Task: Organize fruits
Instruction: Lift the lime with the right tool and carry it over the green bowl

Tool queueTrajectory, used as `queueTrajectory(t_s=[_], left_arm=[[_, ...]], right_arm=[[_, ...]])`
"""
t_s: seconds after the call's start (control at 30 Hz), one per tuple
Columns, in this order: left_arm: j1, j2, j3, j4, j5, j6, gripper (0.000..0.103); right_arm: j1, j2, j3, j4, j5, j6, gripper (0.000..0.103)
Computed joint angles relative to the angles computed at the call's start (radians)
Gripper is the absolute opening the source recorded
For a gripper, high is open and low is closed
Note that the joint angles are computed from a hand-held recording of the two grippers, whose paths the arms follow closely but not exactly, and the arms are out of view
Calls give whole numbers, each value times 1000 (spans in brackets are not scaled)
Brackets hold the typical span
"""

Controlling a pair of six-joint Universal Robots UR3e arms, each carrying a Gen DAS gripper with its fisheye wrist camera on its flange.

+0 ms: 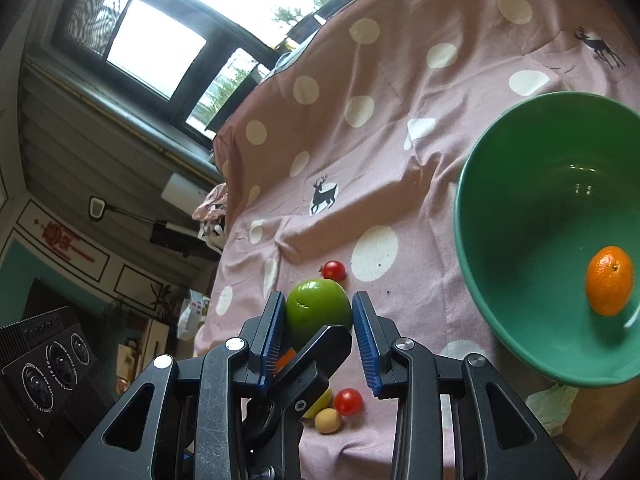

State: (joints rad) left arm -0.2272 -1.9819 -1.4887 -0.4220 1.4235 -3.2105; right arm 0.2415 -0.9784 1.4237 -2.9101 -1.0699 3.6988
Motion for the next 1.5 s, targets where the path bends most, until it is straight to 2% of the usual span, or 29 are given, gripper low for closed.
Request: queueTrajectory(t_s=[0.17, 0.6, 1.5], left_arm=[[-41, -56, 83, -18, 20, 8, 31], [-109, -188, 284, -72, 0, 35, 31], [-164, -393, 611, -228, -80, 95, 31]], right_arm=[[-38, -30, 67, -50, 10, 29, 38], [-118, -116, 226, -163, -6, 86, 38], [-223, -200, 387, -223, -46, 144, 38]])
